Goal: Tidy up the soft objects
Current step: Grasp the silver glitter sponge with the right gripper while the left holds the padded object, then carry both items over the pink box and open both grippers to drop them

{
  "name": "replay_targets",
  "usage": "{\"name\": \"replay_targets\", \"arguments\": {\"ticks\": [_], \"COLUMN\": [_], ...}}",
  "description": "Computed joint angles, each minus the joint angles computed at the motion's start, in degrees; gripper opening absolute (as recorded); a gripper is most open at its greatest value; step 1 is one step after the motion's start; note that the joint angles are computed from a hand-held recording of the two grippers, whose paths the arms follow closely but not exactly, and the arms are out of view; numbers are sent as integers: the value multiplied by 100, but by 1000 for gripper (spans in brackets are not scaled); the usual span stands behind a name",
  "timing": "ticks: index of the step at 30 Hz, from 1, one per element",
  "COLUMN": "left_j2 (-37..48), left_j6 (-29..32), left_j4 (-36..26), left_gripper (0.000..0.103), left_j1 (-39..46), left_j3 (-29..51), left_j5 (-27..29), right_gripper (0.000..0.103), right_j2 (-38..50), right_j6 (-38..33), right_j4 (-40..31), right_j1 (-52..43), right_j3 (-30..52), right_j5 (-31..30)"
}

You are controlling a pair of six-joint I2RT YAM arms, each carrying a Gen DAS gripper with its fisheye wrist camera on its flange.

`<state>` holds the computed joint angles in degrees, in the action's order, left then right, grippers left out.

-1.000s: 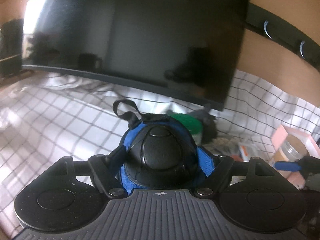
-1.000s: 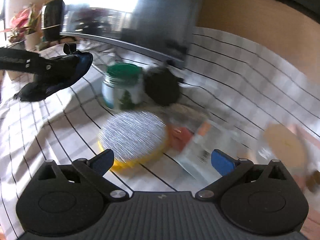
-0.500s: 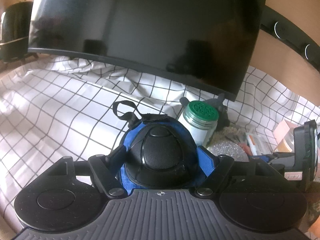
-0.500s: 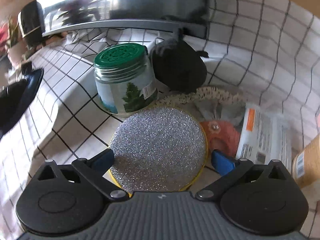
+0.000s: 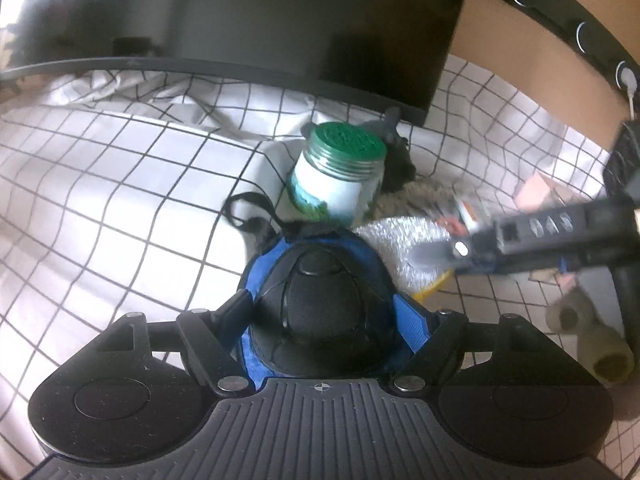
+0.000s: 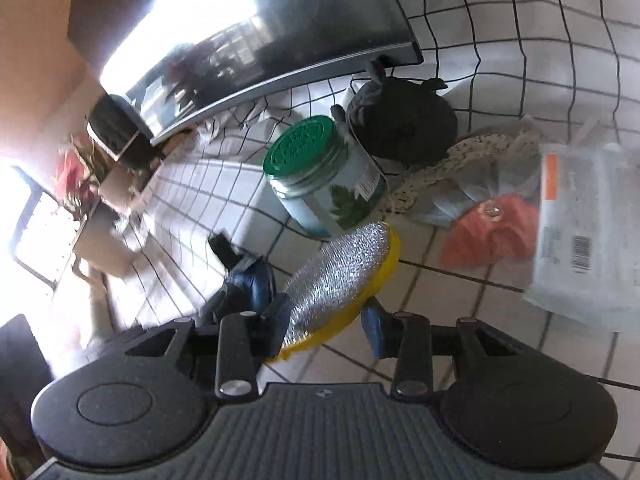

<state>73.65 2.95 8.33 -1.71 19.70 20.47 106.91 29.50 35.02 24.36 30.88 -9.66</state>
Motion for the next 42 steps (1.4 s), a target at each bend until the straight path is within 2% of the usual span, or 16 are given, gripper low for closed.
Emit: {"name": "replay_targets", "arguments": {"ticks": [3,4,6,9,12,19,25,32,37,42], "left_j2": [-125,-230,-520,-881,-942,-298,725,1612,2245,2981], "left_j6": [73,106,144,218,226,252,84,-123,-413,-829], "left_j4": [-56,-118,-296,-530,-548,-193,-87,-171,-424,-826], "left_gripper": [81,81,81,81,81,81,81,81,81,81], "left_j1": [95,154,276,378,105,-1265,-2139,-3014,-3576,-4104], "left_j3": [-32,-43,-10,194,514,1485,2450,3407,4138,5065], "left_j5": [-12,-9,12,119,-2,-744,-1124,-1499,-1426,-1145], "right_gripper": [37,31,27,17,15,14,15,15,15,15], "right_j2": [274,314,210,-410,-1255,-2911,-3945,-5265,-6084,-6312], "right_j6": [146,163,109,-115,-337,-840,-1524,-2237,-2741,-3103], "right_j4": [-233,-518,-804,-1006,-1548,-2777,-3701,-4398,-4749,-4908], "right_j1": [101,144,170,190,94,-457,-988,-2444,-3836,-5352], "right_j3": [379,554,641,400,233,204,445,442,206,55], "right_j5": [327,523,697,963,1247,1576,1826,1317,818,-102]}}
